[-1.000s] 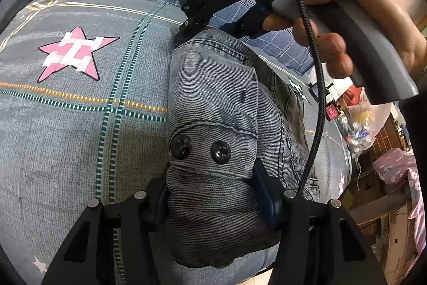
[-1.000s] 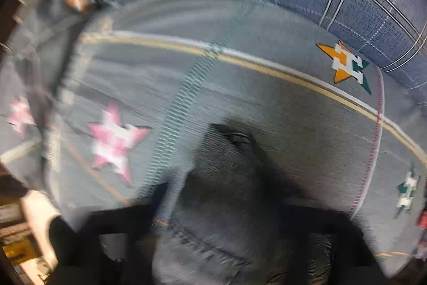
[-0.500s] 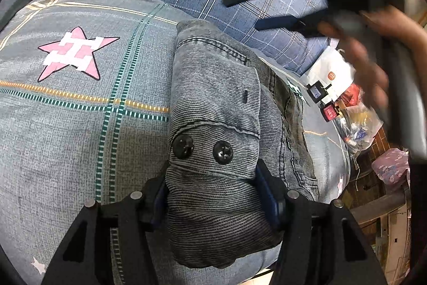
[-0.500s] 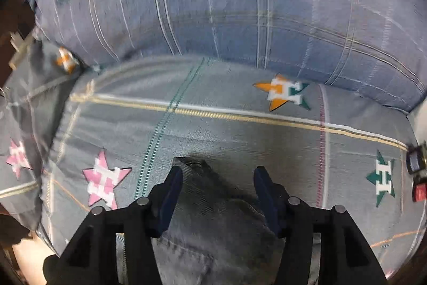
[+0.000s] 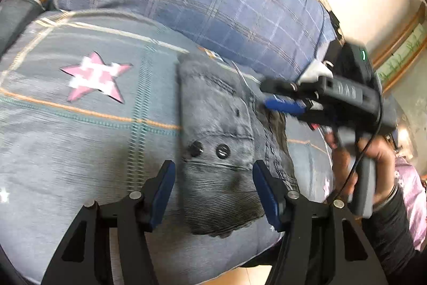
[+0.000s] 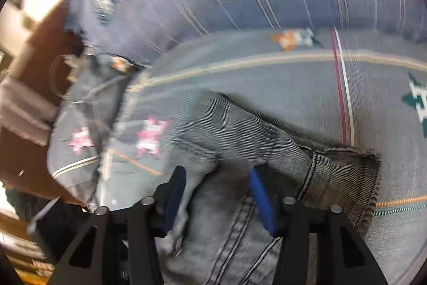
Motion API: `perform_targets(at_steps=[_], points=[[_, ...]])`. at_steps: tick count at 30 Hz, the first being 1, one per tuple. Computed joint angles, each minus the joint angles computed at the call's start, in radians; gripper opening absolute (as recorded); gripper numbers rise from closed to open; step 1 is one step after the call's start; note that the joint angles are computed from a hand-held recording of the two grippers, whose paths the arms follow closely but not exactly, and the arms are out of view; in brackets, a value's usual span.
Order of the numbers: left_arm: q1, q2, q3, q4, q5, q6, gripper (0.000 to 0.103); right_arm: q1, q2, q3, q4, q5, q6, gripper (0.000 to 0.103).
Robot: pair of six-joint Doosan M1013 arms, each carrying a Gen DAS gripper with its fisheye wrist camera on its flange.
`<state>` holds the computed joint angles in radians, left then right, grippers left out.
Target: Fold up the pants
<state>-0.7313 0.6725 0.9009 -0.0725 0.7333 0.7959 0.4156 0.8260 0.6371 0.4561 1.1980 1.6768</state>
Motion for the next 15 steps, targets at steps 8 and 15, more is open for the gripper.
perform_targets(at_steps=[8,15], points=[[-0.013,0.033,-0.074,0.08,0.119,-0.072,0.061,-0.017,-0.087,0.191,0.032,-0.12,0.013,0.075],[-0.031,0.181,-0.325,0.144,0.418,-0.045,0.07,-0.029,-0.136,0.32,0.036,-0.117,0.015,0.075]])
